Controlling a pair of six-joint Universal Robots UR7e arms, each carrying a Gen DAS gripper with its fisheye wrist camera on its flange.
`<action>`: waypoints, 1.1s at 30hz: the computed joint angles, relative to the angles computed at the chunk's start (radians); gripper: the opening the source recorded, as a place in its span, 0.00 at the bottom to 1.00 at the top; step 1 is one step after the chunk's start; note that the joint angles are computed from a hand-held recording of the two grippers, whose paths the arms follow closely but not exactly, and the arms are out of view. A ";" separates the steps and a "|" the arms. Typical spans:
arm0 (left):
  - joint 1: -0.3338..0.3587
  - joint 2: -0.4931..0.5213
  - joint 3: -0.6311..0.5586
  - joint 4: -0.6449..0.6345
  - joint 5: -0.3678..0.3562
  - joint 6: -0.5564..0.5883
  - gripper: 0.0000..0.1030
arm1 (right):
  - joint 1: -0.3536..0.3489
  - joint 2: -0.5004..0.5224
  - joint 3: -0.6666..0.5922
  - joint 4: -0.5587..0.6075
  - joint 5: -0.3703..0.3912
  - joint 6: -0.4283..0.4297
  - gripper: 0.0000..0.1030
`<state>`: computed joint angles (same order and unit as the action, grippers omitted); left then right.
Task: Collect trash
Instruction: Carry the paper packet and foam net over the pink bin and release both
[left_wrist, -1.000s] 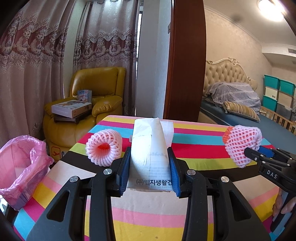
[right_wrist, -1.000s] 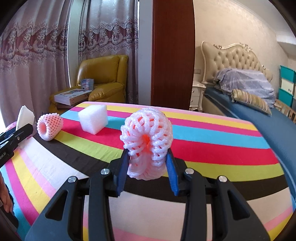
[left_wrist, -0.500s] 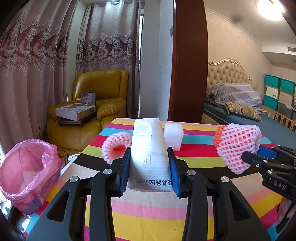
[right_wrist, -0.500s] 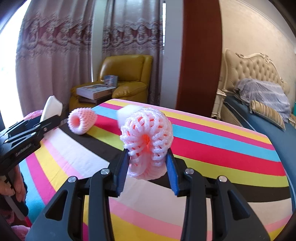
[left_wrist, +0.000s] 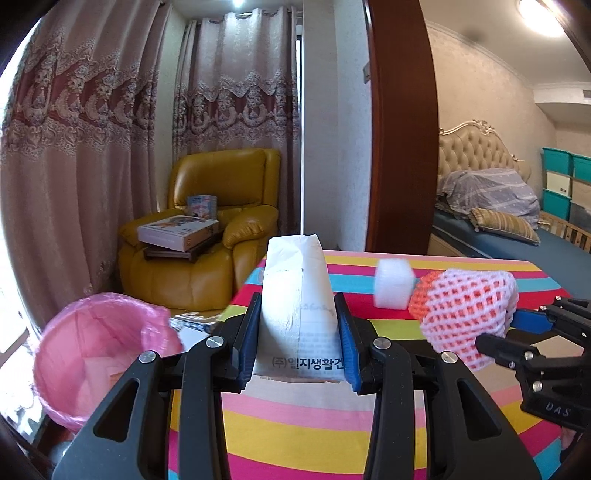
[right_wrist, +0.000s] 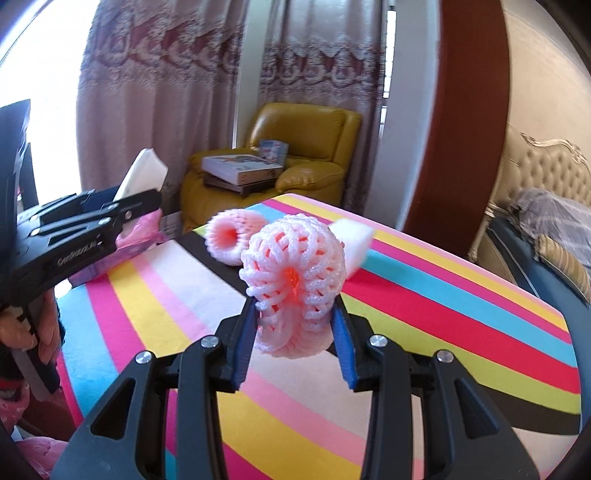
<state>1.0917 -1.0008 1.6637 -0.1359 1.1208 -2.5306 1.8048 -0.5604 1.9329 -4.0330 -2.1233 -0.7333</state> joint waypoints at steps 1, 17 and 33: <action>0.004 -0.005 -0.002 0.001 -0.003 0.006 0.37 | 0.009 0.010 -0.015 0.016 -0.005 -0.009 0.37; 0.101 -0.084 -0.114 0.102 -0.053 0.033 0.37 | 0.110 0.115 -0.225 0.301 0.020 -0.044 0.37; 0.256 -0.105 -0.293 0.215 -0.069 -0.091 0.37 | 0.192 0.313 -0.628 0.647 0.096 -0.002 0.39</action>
<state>1.3480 -1.1057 1.3707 0.0788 1.0516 -2.6218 1.9967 -0.2478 1.3048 -3.3862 -2.0278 -0.7353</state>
